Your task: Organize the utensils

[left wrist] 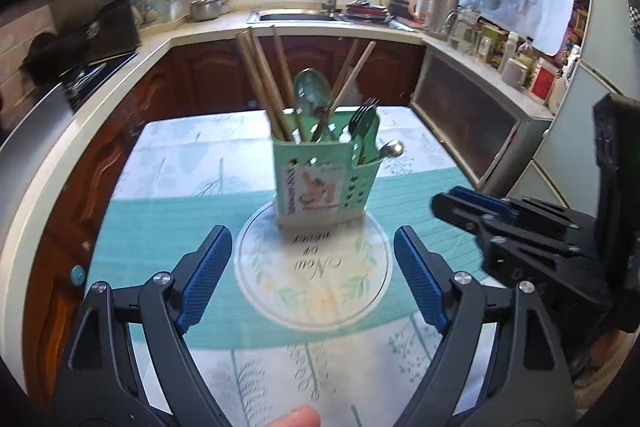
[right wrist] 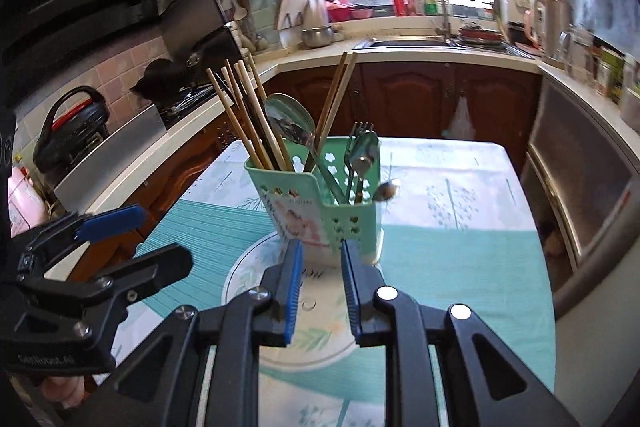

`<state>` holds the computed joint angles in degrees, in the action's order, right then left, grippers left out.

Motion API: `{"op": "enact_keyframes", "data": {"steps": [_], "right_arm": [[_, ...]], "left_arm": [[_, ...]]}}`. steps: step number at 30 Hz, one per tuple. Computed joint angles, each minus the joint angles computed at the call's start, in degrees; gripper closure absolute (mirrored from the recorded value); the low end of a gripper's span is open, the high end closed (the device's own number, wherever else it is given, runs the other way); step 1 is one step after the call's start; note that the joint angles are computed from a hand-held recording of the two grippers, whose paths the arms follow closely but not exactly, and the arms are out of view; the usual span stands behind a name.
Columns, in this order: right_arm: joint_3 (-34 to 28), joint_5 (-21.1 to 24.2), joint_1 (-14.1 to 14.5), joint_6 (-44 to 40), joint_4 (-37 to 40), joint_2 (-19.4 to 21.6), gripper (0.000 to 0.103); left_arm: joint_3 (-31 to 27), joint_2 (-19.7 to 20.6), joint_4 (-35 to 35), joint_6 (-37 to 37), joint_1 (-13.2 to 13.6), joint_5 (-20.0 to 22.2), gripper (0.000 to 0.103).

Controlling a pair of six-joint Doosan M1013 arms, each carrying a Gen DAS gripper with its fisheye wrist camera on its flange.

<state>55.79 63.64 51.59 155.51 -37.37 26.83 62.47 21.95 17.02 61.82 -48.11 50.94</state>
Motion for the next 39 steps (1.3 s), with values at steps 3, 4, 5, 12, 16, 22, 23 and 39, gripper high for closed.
{"op": "enact_keyframes", "data": {"steps": [3, 4, 5, 12, 16, 22, 23, 39], "right_arm": [[-0.5, 2.0, 1.0, 2.7, 0.4, -0.2, 0.08], [-0.8, 2.6, 1.3, 3.4, 0.3, -0.1, 0.075], [-1.1, 3.4, 1.7, 4.2, 0.1, -0.1, 0.072], [-2.8, 6.5, 4.3, 8.2, 0.2, 0.4, 0.057], [-4.6, 9.1, 5.9, 7.8, -0.9, 1.3, 0.054], [-7.0, 13.3, 8.1, 7.9, -5.5, 2.9, 0.047], [-7.5, 13.6, 8.3, 7.6, -6.0, 3.2, 0.047], [-7.8, 14.9, 9.2, 9.4, -6.2, 3.7, 0.046]], "left_arm": [[0.6, -1.1, 2.0, -2.1, -0.7, 3.8, 0.019], [1.1, -1.6, 2.3, -2.9, -0.9, 4.7, 0.018], [1.7, -2.2, 1.9, -3.6, -0.9, 5.6, 0.018], [5.9, -5.9, 0.9, -8.4, -1.1, 7.2, 0.017], [7.1, -7.0, 2.3, -10.7, -1.4, 8.2, 0.017], [8.3, -8.2, 8.0, -14.9, -2.7, 9.6, 0.016], [8.7, -8.6, 8.7, -15.5, -3.0, 9.5, 0.016], [10.7, -10.2, 10.7, -17.2, -3.9, 10.4, 0.017]]}}
